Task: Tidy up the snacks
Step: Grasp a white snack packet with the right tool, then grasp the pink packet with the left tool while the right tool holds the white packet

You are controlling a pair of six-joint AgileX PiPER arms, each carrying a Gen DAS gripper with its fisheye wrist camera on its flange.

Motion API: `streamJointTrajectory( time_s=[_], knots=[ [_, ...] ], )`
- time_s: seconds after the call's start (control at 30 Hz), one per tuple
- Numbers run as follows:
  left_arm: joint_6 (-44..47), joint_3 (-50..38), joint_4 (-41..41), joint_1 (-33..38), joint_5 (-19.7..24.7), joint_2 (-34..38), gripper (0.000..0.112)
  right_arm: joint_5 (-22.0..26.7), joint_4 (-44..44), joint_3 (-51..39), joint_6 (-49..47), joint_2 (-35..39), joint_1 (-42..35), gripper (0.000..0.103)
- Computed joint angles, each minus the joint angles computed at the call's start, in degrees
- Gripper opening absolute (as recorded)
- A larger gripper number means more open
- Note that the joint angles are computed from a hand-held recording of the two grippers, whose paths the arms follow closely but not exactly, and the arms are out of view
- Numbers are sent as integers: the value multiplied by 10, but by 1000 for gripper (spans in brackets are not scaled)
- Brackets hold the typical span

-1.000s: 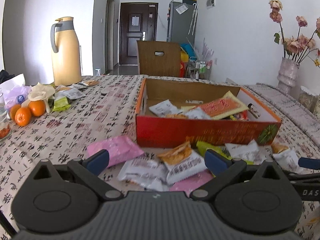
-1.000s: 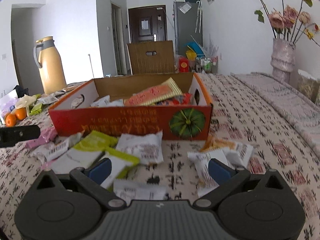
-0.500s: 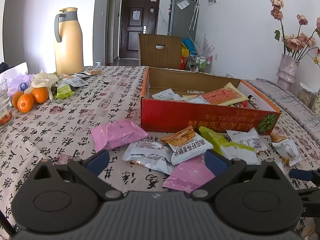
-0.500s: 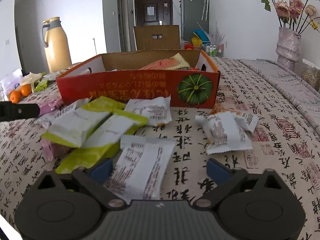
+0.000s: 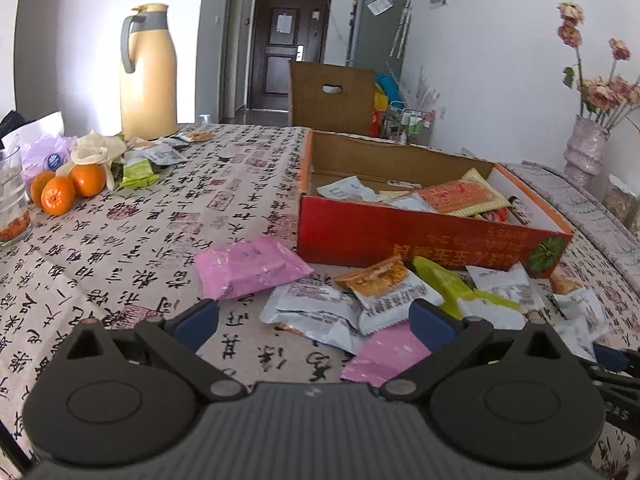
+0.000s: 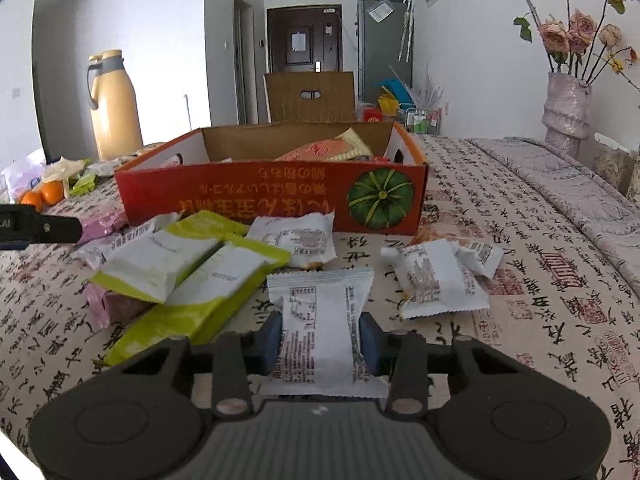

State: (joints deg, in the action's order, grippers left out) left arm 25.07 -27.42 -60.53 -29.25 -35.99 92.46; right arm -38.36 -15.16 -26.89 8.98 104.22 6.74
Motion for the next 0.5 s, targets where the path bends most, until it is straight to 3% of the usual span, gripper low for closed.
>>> streamJointTrajectory(
  time_s=[0.23,0.5],
  knots=[
    [91,-52,-49,62,40,13,103,-23,9,1,-2,-9,-15,39],
    [314,-167,-213,118,88,66,103,-38,18,-5,-1,-9,-38,39]
  ],
)
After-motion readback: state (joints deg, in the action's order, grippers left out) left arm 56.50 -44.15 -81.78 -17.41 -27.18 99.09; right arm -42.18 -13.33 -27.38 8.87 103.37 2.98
